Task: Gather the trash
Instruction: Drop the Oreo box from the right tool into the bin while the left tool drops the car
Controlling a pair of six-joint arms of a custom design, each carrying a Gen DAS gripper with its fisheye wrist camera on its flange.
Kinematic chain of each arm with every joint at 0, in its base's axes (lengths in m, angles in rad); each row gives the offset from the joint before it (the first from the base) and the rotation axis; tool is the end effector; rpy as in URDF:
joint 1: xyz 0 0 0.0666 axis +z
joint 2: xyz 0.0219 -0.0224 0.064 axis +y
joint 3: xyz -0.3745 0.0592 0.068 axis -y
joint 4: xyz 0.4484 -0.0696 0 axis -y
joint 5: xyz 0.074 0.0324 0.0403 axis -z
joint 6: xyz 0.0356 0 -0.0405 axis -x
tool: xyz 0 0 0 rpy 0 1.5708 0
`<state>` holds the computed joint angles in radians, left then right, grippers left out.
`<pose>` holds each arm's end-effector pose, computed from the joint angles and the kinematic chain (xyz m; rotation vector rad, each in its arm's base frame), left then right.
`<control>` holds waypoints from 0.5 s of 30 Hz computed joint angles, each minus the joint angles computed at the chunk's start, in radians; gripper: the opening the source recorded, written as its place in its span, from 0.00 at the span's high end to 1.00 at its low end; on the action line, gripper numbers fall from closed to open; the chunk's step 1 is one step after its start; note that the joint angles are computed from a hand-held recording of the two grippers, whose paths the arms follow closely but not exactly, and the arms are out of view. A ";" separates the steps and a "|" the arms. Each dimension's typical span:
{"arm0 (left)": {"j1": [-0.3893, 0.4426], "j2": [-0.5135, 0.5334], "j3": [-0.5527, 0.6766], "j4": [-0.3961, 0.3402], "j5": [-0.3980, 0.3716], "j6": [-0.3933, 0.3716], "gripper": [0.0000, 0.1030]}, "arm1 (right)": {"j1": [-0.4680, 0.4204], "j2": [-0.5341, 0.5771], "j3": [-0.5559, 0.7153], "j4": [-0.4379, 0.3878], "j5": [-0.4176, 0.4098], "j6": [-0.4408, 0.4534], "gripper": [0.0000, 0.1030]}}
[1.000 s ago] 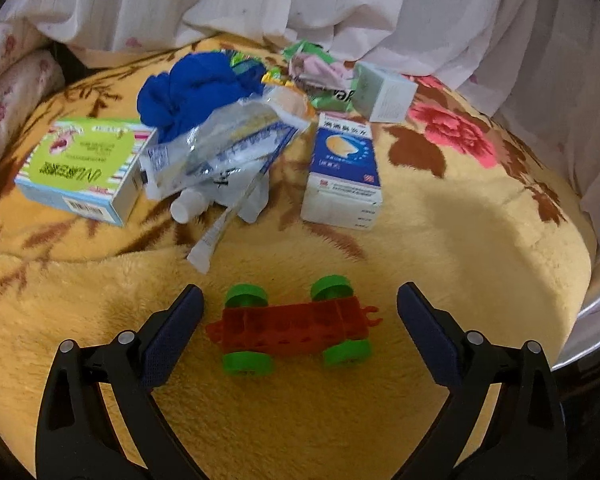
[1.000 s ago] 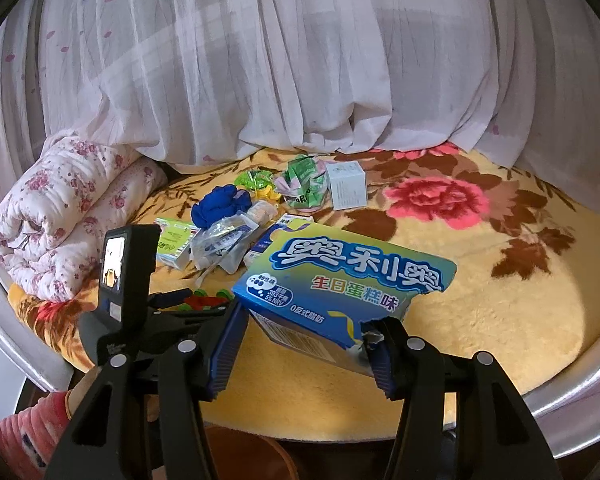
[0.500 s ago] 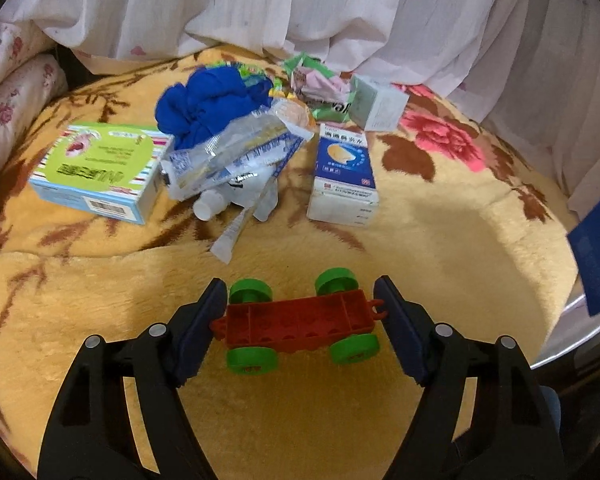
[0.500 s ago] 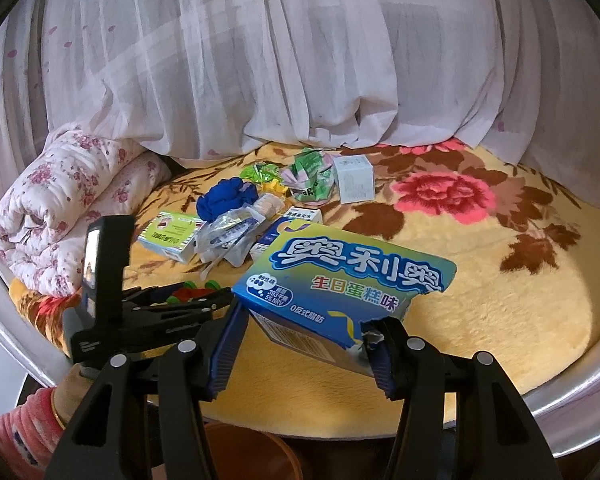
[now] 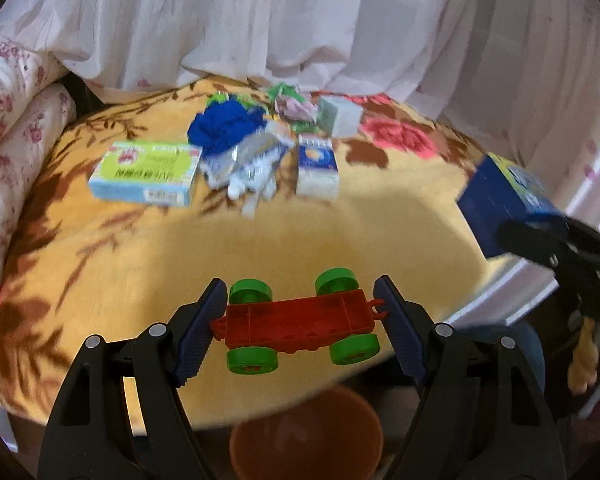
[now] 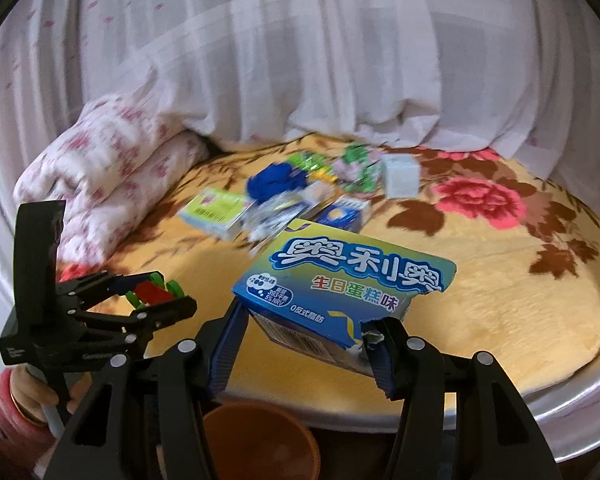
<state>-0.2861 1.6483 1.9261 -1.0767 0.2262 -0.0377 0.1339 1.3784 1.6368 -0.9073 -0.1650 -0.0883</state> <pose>0.5978 -0.1846 0.5437 0.4910 2.3263 -0.3872 0.5318 0.0771 0.5597 -0.1421 2.2220 0.3053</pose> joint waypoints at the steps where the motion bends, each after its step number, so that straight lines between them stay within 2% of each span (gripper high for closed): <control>1: 0.004 -0.026 -0.038 -0.009 0.010 -0.015 0.28 | 0.010 -0.010 -0.014 -0.012 -0.006 0.014 0.47; 8: 0.023 -0.121 -0.209 -0.086 0.032 -0.089 0.28 | 0.067 -0.046 -0.087 -0.089 -0.030 0.079 0.47; 15: 0.025 -0.120 -0.290 -0.171 0.006 -0.106 0.28 | 0.104 -0.046 -0.152 -0.166 -0.051 0.105 0.47</control>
<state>-0.2611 1.5279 1.6360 -1.2477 0.2322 -0.1439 0.2381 1.3324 1.4846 -1.0736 -0.2157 0.0167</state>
